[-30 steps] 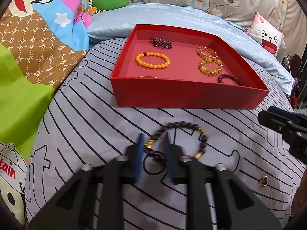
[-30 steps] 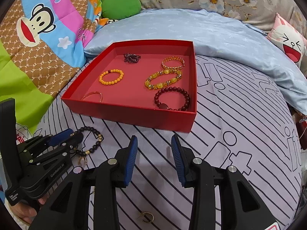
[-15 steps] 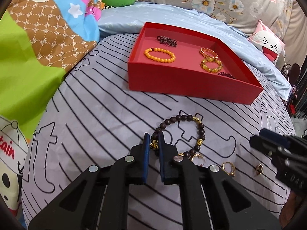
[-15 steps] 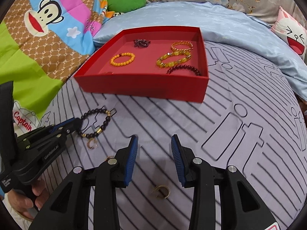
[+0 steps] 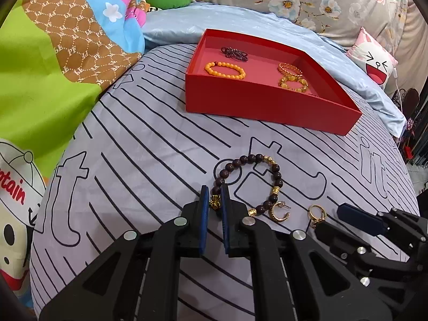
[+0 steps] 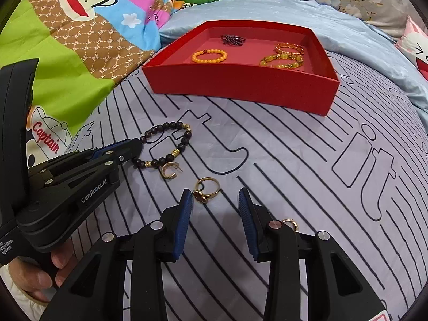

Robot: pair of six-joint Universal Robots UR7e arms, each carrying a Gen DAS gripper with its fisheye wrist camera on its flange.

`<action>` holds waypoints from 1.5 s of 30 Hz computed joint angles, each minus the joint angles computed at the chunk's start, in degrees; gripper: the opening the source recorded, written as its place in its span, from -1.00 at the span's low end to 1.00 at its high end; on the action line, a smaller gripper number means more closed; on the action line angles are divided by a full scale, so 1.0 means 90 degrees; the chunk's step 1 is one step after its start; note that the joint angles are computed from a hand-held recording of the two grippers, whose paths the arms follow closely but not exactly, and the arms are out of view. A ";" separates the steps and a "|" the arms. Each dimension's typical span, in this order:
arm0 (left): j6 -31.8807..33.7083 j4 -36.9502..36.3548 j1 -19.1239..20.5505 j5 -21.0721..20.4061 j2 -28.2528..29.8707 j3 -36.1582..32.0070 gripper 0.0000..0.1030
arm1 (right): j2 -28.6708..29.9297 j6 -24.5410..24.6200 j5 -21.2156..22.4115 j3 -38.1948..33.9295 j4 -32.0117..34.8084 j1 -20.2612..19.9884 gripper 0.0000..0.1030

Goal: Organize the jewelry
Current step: 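Grasp the black bead bracelet with the left tool while the right tool grasps a gold ring, then carry the black bracelet and gold ring into the red tray and open both tools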

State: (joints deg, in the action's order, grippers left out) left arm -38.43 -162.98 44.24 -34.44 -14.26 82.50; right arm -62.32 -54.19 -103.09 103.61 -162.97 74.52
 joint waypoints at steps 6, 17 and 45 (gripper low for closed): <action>-0.0034 0.0002 -0.0008 -0.0019 -0.0018 0.0040 -0.83 | 0.0118 -0.0025 -0.0084 -0.0018 -0.0115 0.0038 -0.47; -0.0203 0.0296 0.0024 -0.0122 -0.0072 -0.0088 -0.84 | 0.0200 -0.0009 -0.0146 -0.0224 -0.0044 0.0083 -0.73; 0.2652 0.0765 0.0182 -0.0475 0.1097 -0.3927 -0.83 | 0.1469 0.0730 0.0059 -0.3640 0.1590 0.0634 -0.74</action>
